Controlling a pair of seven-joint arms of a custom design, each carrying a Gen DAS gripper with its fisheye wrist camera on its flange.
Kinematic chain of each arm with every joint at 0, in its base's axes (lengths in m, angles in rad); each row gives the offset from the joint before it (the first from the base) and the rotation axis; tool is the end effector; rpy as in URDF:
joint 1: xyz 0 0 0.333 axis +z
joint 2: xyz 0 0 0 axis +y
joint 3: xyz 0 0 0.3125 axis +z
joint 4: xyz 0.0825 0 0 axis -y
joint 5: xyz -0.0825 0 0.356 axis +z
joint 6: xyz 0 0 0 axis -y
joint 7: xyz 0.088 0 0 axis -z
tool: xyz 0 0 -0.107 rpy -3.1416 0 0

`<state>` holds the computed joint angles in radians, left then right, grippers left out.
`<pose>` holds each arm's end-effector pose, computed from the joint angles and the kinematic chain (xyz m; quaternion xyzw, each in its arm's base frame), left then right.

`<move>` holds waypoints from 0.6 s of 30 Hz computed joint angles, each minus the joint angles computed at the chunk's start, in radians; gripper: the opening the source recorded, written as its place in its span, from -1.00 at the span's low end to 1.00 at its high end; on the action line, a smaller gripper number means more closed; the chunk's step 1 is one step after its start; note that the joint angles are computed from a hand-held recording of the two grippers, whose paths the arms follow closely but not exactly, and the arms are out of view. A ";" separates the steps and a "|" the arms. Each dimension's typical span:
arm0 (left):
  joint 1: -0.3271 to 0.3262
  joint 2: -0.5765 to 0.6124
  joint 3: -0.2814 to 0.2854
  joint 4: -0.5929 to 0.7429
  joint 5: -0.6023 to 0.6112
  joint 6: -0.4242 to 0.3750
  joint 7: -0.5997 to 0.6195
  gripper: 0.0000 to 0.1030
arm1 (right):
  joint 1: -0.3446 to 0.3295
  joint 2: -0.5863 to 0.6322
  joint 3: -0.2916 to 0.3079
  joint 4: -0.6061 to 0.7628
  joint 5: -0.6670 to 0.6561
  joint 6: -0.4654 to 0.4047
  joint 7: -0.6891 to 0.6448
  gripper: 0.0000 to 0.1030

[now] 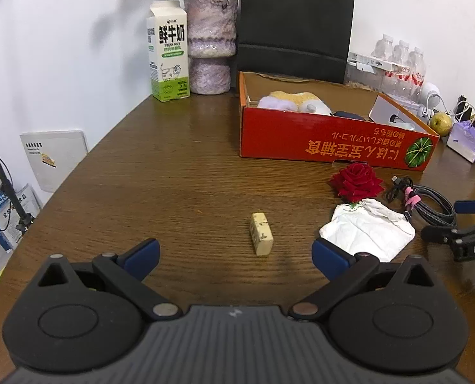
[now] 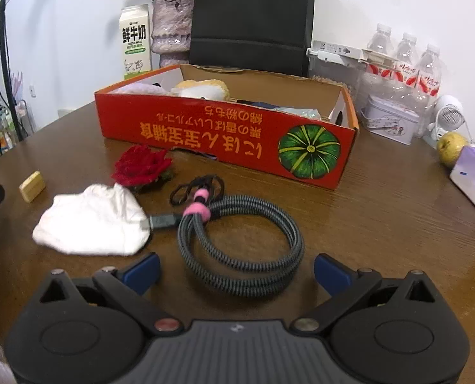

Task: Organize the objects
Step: 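Move the left tool toward the beige block while the right approaches the black cable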

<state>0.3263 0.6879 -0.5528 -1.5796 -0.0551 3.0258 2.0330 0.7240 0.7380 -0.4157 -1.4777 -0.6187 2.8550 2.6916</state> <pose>0.7207 -0.0608 0.3909 -0.5076 0.7465 -0.3655 0.2267 0.6594 0.3237 0.3423 -0.6214 0.6663 -0.3061 0.2761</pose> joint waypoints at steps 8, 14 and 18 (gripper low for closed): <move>-0.056 0.050 0.036 0.105 -0.018 -0.080 0.008 1.00 | -0.063 0.060 0.032 0.083 0.095 0.031 -0.100 1.00; -0.092 0.066 0.071 0.144 -0.039 -0.107 0.008 1.00 | -0.039 0.078 -0.005 0.087 0.140 0.076 -0.146 0.73; -0.103 0.067 0.081 0.157 -0.054 -0.125 0.008 1.00 | 0.018 0.092 -0.077 0.076 0.146 0.092 -0.126 0.71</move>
<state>0.2238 0.7548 -0.4716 -1.4226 -0.1086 2.9007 2.0410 0.7425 0.8297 -0.4930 -1.4019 -0.4723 2.9469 2.5653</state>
